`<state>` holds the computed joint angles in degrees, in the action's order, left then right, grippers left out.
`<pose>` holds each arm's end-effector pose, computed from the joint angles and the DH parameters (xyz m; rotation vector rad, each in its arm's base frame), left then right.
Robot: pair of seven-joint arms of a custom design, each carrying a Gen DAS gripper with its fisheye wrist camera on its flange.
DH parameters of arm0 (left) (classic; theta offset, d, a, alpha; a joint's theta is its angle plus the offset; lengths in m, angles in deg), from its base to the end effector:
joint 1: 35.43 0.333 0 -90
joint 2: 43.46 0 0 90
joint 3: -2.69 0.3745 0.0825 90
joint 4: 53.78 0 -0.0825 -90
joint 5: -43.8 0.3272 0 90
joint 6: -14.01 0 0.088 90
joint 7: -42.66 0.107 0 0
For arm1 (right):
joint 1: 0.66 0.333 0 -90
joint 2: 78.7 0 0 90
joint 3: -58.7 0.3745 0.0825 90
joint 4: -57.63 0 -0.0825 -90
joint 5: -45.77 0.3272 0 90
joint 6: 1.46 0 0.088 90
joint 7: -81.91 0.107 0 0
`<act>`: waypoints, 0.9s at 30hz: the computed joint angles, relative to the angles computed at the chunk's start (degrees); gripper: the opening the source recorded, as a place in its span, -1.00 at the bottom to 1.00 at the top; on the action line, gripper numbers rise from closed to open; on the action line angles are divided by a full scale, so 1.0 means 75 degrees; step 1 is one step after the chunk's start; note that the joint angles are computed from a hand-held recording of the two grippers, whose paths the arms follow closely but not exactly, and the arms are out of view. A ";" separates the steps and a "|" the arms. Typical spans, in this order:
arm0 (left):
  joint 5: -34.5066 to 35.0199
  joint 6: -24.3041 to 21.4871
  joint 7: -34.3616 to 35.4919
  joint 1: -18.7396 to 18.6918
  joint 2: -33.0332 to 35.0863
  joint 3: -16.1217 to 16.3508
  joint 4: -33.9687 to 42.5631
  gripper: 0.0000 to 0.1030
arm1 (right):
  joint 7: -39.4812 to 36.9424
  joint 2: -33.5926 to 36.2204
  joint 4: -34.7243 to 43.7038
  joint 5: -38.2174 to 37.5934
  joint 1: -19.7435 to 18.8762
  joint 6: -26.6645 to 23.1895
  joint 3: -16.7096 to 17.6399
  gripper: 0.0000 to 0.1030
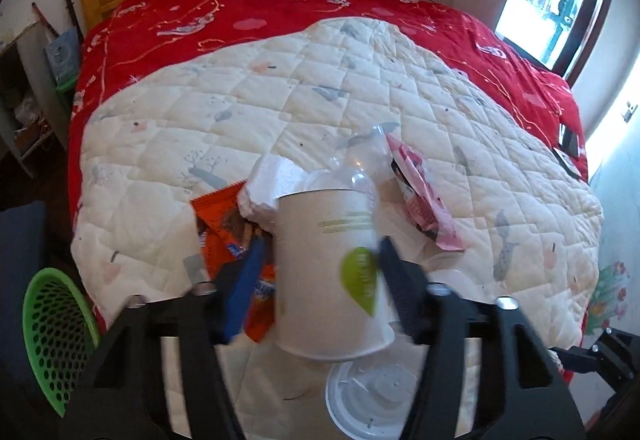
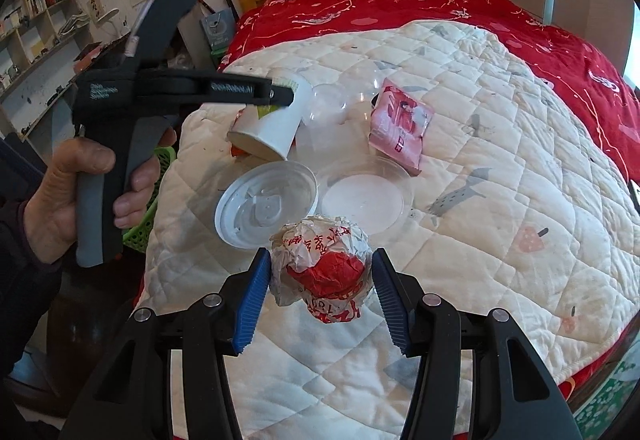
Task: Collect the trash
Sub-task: 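Grasp the white paper cup with the left tool while the right tool holds the ball, then carry the cup and ball to the green wastebasket and release both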
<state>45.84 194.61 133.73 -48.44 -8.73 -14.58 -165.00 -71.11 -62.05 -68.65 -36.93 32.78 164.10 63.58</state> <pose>0.5909 -0.3068 0.3455 -1.4596 2.3959 -0.8924 0.3824 0.3729 0.3630 -1.7747 1.8188 -0.4057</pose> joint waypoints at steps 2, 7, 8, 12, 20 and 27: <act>-0.0014 0.0225 -0.0009 0.0071 -0.0056 -0.0058 -0.0172 -0.02 | 0.0031 -0.0045 0.0007 -0.0014 0.0047 -0.0077 0.0019 -0.02; 0.0063 0.1065 -0.0047 0.0668 -0.0478 -0.0540 -0.1002 -0.03 | 0.0067 -0.0175 0.0063 -0.0064 0.0134 -0.0247 0.0109 -0.02; 0.0081 0.1265 -0.0124 0.0821 -0.0641 -0.0621 -0.1252 -0.03 | 0.0035 -0.0198 0.0099 -0.0061 0.0154 -0.0280 0.0137 -0.02; 0.0343 0.2148 -0.0587 0.1506 -0.1271 -0.0864 -0.2242 -0.03 | -0.0163 -0.0172 0.0333 -0.0024 0.0248 -0.0369 0.0213 -0.02; -0.0308 0.3117 -0.0685 0.0678 -0.2322 0.1113 -0.3684 -0.03 | -0.1254 0.0505 0.1405 0.0557 0.0595 -0.0151 0.0137 -0.02; -0.1803 0.3144 0.0351 0.0187 -0.2234 0.2306 -0.3982 -0.03 | -0.2741 0.1267 0.2486 0.1645 0.1017 0.0103 -0.0064 -0.02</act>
<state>32.32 218.19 136.36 -47.04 -25.48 2.71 -194.87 -91.68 -52.55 -50.00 -24.59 40.40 164.87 63.11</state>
